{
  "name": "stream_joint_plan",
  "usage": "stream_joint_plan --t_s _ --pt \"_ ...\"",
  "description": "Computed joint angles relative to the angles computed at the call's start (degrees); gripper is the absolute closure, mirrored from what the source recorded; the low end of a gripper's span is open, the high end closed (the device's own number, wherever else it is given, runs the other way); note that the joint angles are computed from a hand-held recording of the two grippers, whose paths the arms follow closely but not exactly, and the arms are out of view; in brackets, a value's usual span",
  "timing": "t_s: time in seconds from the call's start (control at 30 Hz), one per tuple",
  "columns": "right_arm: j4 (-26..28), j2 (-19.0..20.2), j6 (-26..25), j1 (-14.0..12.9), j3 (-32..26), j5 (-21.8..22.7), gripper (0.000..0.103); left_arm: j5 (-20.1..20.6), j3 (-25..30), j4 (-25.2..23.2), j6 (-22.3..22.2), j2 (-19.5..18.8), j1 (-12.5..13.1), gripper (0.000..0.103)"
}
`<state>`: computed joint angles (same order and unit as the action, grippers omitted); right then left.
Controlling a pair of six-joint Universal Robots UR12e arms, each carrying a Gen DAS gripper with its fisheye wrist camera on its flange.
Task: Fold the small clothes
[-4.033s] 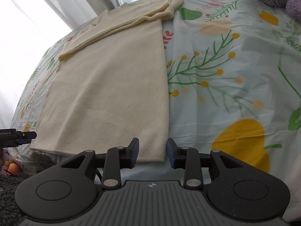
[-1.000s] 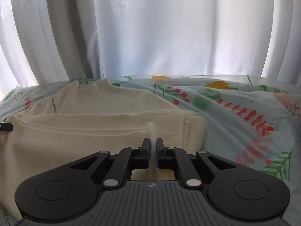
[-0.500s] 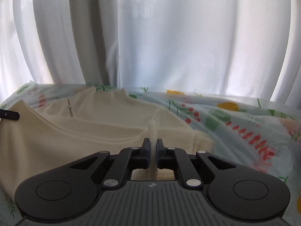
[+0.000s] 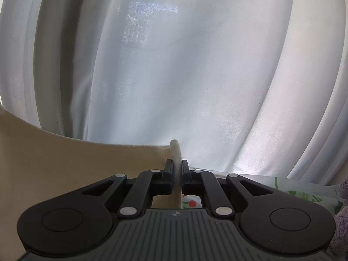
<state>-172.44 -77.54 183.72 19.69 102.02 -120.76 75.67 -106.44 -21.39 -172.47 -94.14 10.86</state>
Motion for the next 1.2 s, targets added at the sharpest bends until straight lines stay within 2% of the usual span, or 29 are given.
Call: stream_joint_plan --t_s 0.17,0.23,0.3,0.37,0.43,0.5,0.67,0.77,0.8,0.97,1.07,1.2 --pt "1.2 0.8 -1.7 -0.3 -0.6 -0.2 0.097 0.2 -0.2 -0.1 -0.2 -0.6 0.1 0.091" --pt "1.5 1.0 -1.6 0.0 -0.6 -0.9 0.097 0.5 -1.0 0.3 0.5 -0.1 0.2 0.084" --pt "2.0 0.6 -0.4 0.3 -0.2 -2.0 0.095 0.5 -1.3 -0.4 0.4 0.6 0.3 0.072" --pt "2.5 -0.2 1.4 0.6 0.2 -1.9 0.087 -1.2 -1.9 -1.2 0.1 1.5 1.0 0.066" --pt "1.8 -1.5 2.1 0.5 1.6 0.2 0.079 -3.1 -2.9 -2.1 -0.2 2.9 1.7 0.059" --pt "2.1 -3.3 2.9 0.4 3.3 3.3 0.077 -5.7 -4.0 -3.6 0.4 4.5 2.9 0.053" --pt "5.6 -9.2 9.1 -0.4 8.4 13.0 0.068 -8.4 -6.7 -9.7 3.3 8.5 5.5 0.047" --pt "8.6 -12.0 11.8 -0.6 10.8 16.9 0.067 -8.4 -7.3 -15.2 3.6 10.2 6.6 0.046" --pt "10.2 -12.8 12.4 -0.6 11.4 17.5 0.065 -8.0 -7.6 -15.8 2.9 10.6 6.7 0.046" --pt "15.5 -16.4 15.6 0.4 14.1 14.8 0.065 -8.3 -9.2 -18.2 2.0 12.6 7.8 0.046" --pt "16.0 -17.8 18.5 -0.6 15.3 16.4 0.065 -9.9 -9.2 -20.8 1.1 13.0 8.6 0.047" --pt "16.1 -18.1 19.3 -1.2 15.5 19.0 0.065 -12.2 -9.2 -23.0 -1.0 13.1 9.3 0.049"
